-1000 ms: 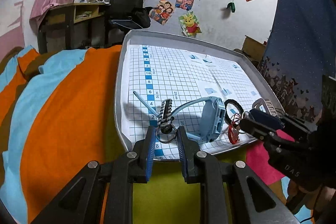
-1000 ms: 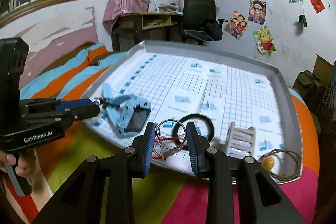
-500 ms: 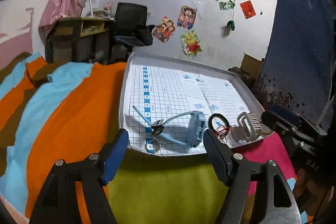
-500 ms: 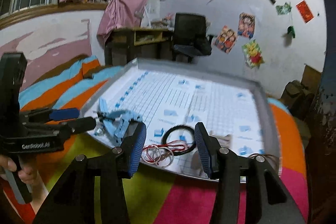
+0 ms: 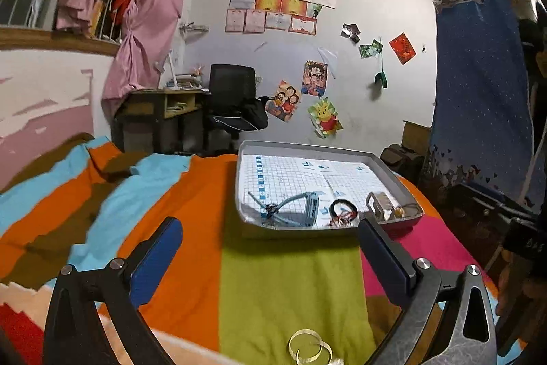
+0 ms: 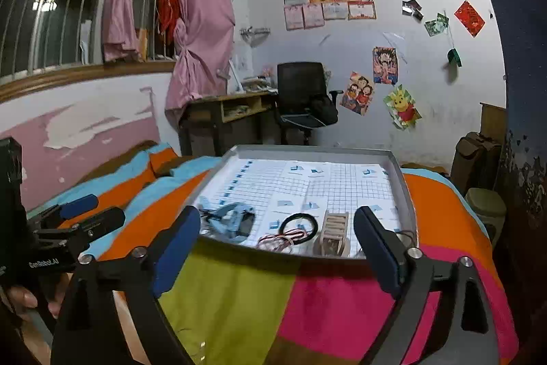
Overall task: Organize jewelry
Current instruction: 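Withdraw both tools and move them over the silver hoops and white clip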
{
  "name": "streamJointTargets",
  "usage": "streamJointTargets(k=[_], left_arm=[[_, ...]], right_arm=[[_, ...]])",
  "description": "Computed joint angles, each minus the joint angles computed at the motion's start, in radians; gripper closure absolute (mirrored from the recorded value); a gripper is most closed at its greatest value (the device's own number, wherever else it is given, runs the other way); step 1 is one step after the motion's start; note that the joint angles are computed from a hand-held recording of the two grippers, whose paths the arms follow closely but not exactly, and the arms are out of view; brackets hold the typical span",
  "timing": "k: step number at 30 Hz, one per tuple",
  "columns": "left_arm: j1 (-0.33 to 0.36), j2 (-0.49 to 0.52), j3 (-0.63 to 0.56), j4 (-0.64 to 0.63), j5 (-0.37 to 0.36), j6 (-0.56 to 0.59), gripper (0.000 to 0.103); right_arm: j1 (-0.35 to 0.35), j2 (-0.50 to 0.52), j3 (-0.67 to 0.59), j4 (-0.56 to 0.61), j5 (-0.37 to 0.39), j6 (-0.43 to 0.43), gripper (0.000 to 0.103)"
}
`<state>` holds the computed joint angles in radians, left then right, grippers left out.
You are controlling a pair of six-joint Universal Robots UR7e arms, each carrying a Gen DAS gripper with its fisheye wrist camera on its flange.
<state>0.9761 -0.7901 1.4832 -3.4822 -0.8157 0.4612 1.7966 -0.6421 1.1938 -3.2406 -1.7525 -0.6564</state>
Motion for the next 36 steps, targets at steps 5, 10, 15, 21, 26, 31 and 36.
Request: streamJointTargets(k=[5, 10, 15, 21, 26, 31, 36], left_arm=[[-0.035, -0.059, 0.106, -0.023, 0.047, -0.022, 0.000], [-0.063, -0.105, 0.229, -0.089, 0.079, -0.034, 0.000], [-0.090, -0.124, 0.324, -0.136, 0.125, -0.060, 0.000], [-0.115, -0.142, 0.399, -0.184, 0.163, -0.082, 0.000], [-0.136, -0.147, 0.443, -0.222, 0.201, -0.087, 0.000], [-0.145, -0.157, 0.490, -0.209, 0.235, -0.130, 0.000], [-0.143, -0.157, 0.506, -0.159, 0.260, -0.183, 0.000]], right_arm=[[0.005, -0.079, 0.165, -0.105, 0.009, -0.004, 0.012], [0.013, -0.148, 0.309, -0.199, -0.015, 0.005, 0.009], [0.016, -0.200, 0.418, -0.253, -0.043, 0.013, 0.009], [0.017, -0.253, 0.530, -0.291, -0.062, -0.003, 0.009], [0.012, -0.290, 0.615, -0.314, -0.078, -0.022, 0.009], [0.001, -0.309, 0.665, -0.310, -0.093, 0.009, 0.009], [-0.012, -0.294, 0.667, -0.293, -0.106, -0.001, 0.009]])
